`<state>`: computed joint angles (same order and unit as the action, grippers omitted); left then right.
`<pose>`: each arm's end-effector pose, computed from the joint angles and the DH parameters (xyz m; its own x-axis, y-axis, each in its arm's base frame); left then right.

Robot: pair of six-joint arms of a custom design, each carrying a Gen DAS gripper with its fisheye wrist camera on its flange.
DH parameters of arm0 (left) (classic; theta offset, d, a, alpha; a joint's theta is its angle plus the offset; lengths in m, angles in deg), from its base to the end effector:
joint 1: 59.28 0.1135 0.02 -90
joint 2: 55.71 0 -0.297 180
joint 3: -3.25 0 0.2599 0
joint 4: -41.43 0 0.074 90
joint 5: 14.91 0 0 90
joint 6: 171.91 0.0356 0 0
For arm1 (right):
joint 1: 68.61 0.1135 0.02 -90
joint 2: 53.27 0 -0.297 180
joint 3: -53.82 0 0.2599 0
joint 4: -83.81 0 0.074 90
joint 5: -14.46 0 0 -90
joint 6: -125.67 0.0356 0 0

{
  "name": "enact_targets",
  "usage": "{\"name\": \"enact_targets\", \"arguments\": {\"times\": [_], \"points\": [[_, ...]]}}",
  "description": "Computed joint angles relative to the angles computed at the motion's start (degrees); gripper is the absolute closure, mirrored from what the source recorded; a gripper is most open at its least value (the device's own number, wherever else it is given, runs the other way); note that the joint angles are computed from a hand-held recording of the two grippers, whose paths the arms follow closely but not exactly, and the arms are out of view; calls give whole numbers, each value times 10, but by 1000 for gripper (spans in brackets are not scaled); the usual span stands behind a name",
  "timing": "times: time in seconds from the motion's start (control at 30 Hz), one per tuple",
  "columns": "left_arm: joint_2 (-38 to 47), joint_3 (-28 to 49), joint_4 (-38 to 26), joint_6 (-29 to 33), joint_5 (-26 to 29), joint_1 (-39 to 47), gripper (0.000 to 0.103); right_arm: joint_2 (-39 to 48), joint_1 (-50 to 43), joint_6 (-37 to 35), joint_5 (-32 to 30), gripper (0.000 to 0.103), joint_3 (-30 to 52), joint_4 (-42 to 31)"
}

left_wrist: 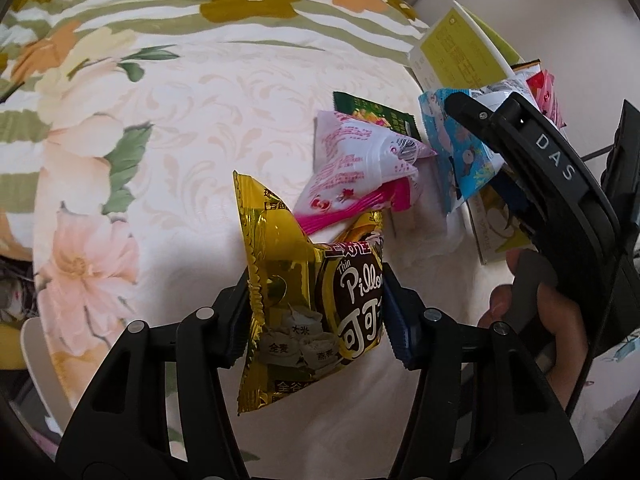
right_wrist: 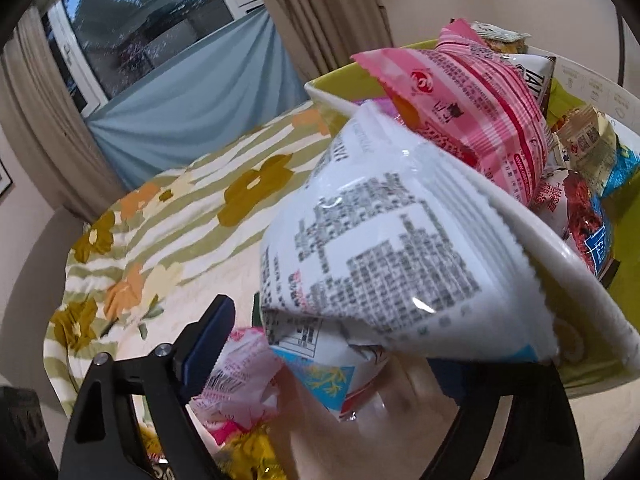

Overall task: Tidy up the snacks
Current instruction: 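Grasp the gold Pillows bag with the left gripper while the right grasps the white-blue bag, then carry both bags over the yellow-green box and open both grippers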

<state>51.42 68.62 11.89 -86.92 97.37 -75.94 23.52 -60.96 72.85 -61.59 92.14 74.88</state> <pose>0.3177 -0.1092 0.1229 -0.9373 0.1961 -0.2880 0.3010 0.8721 -0.3857 0.2282 0.0220 0.1611 -0.5616 0.5163 -0.6465 0.4668 0.8429 0.2677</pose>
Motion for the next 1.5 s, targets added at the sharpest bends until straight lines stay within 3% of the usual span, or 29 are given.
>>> {"name": "enact_targets", "arguments": {"times": [0.17,0.37,0.57,0.83,1.0,1.2,1.33,1.5], "points": [[-12,4,-16,3,-1,5,51,-12,-20,-4,-9,39,-4,-7],[-30,6,-28,4,8,6,51,-49,-36,-26,-32,47,-7,-36],[-69,-1,-37,5,22,11,52,-109,-40,-43,-45,54,3,-89],[-147,24,-92,14,38,15,52,-234,-18,-68,-44,56,58,-234],[-192,59,-116,-8,22,-7,52,-298,-45,-100,-82,56,107,-306],[-205,102,-105,-81,-20,-84,52,-330,-251,-218,-267,56,169,-391],[-189,139,-84,-143,-55,-158,52,-292,-464,-373,-430,56,236,-466],[-125,215,-68,-198,-107,-255,52,-204,-650,-555,-545,56,313,-551]]}}
